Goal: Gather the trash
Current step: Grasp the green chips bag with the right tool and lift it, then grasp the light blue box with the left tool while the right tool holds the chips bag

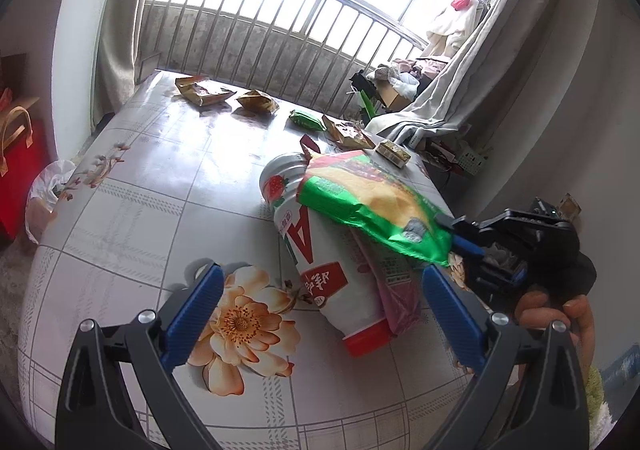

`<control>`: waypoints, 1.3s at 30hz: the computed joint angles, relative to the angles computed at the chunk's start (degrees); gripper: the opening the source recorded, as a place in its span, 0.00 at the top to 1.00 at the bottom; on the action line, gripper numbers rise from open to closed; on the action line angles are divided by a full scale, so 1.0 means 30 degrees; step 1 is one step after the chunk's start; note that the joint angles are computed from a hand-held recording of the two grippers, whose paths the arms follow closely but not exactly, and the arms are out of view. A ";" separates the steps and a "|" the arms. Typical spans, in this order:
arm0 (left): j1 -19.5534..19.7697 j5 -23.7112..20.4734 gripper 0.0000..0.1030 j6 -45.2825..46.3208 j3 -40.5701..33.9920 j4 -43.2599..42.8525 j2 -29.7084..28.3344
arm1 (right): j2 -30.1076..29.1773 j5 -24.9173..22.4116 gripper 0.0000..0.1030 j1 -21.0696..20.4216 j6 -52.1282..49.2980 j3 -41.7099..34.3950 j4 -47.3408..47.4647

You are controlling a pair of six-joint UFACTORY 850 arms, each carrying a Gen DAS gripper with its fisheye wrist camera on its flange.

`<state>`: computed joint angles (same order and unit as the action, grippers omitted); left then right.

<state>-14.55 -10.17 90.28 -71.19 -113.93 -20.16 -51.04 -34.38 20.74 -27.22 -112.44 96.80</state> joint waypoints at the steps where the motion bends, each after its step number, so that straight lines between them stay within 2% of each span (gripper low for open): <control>1: -0.0002 -0.0019 0.06 -0.0073 0.0004 0.0059 0.0011 | 0.0220 -0.0069 0.97 -0.0042 -0.0823 0.0306 0.0698; 7: -0.0107 -0.0161 0.08 -0.0399 0.0015 0.0431 0.0052 | 0.2493 0.0362 0.99 -0.0298 -0.4955 0.2978 0.3359; 14: -0.0256 -0.0697 0.16 -0.2250 -0.0017 0.2255 0.0073 | 0.6282 0.3535 0.99 -0.0359 -0.9202 0.6589 0.3858; 17: -0.0337 -0.1330 0.22 -0.3522 -0.0114 0.3405 -0.0004 | 0.7841 0.4934 0.99 -0.0339 -1.1520 0.8113 0.4917; 19: -0.0410 -0.1978 0.26 -0.4425 -0.0260 0.4201 -0.0105 | 0.8421 0.5214 0.99 -0.0313 -1.3551 0.8824 0.6525; 22: -0.0503 -0.2913 0.31 -0.5478 -0.0548 0.5039 -0.0343 | 0.8957 0.4635 0.99 -0.0462 -1.5803 0.9915 0.8979; 25: -0.0690 -0.3578 0.35 -0.6807 -0.1002 0.6215 -0.0687 | 0.9344 0.2781 0.99 -0.0732 -1.7380 1.1136 1.1260; 27: -0.0885 -0.3675 0.39 -0.7573 -0.1284 0.7096 -0.0869 | 0.9399 0.1701 0.99 -0.0900 -1.7449 1.1503 1.1714; 31: -0.1171 -0.3724 0.41 -0.8428 -0.1731 0.8106 -0.1061 | 0.9572 0.0875 0.99 -0.1227 -1.7631 1.1907 1.2004; 33: -0.1296 -0.3656 0.44 -0.8926 -0.2023 0.8653 -0.1196 | 0.9864 0.0940 0.99 -0.1308 -1.8041 1.2214 1.2222; 34: -0.1383 -0.3590 0.44 -0.9358 -0.2217 0.9112 -0.1288 | 1.0045 0.1164 0.99 -0.1344 -1.8283 1.2343 1.2241; 36: -0.1465 -0.3588 0.47 -1.0081 -0.2551 0.9886 -0.1486 | 1.0479 0.2653 0.99 -0.1205 -1.9147 1.2379 1.2256; 38: -0.1554 -0.3652 0.49 -1.1036 -0.2902 1.0811 -0.1708 | 1.0967 0.4733 0.99 -0.0864 -2.0582 1.2357 1.2400; 39: -0.1548 -0.3725 0.50 -1.1254 -0.2981 1.1042 -0.1767 | 1.1192 0.6357 0.99 -0.0547 -2.1828 1.2150 1.2571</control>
